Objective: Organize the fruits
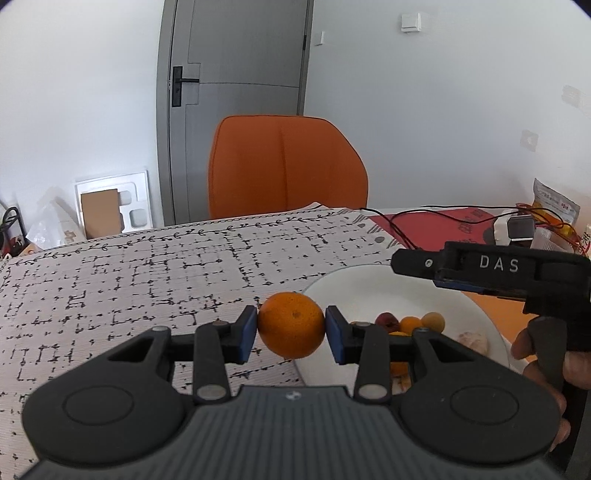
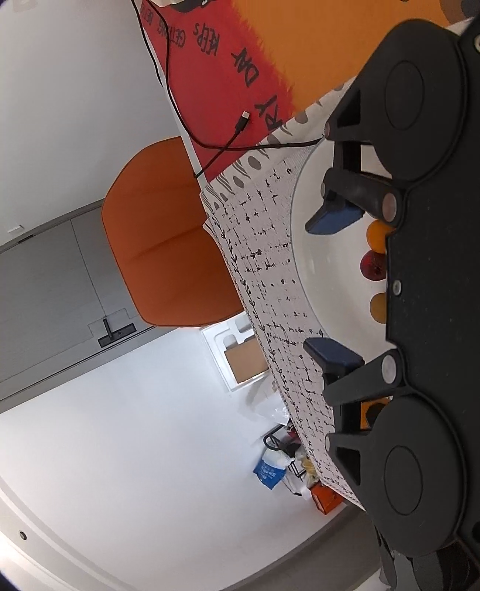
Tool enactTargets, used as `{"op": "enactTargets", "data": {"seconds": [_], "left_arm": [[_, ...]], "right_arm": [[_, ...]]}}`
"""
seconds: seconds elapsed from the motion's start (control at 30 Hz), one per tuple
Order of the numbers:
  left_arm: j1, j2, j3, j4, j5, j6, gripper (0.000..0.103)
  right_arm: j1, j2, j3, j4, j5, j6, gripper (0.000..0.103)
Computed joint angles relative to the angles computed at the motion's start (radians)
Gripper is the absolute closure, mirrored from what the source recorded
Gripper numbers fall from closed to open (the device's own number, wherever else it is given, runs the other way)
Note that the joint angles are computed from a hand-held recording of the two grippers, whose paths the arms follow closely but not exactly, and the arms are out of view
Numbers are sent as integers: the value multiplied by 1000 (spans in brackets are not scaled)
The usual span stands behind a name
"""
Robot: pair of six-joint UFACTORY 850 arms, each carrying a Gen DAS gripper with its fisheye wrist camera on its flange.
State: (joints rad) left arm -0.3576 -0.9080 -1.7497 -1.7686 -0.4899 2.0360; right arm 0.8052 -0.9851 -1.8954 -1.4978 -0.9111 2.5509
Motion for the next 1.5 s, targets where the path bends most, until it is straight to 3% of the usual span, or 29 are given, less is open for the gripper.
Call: {"op": "enactTargets", "data": {"seconds": [0.43, 0.63, 1.03, 1.17, 1.27, 1.5], "left_arm": [[20, 54, 57, -38, -32, 8, 60], [38, 81, 89, -21, -50, -14, 50], [76, 136, 162, -35, -51, -23, 39], [91, 158, 189, -44, -46, -11, 33], [100, 176, 213, -63, -38, 23, 21], [125, 218, 261, -102, -20, 92, 12]], "right_arm": [[34, 18, -5, 79, -46, -79, 35], [58, 23, -5, 116, -66, -102, 32], [96, -2, -66, 163, -75, -182, 28], [108, -18, -103, 176, -82, -218, 21], [117, -26, -122, 177, -83, -234, 15], [131, -47, -176, 202, -88, -286, 0]]}}
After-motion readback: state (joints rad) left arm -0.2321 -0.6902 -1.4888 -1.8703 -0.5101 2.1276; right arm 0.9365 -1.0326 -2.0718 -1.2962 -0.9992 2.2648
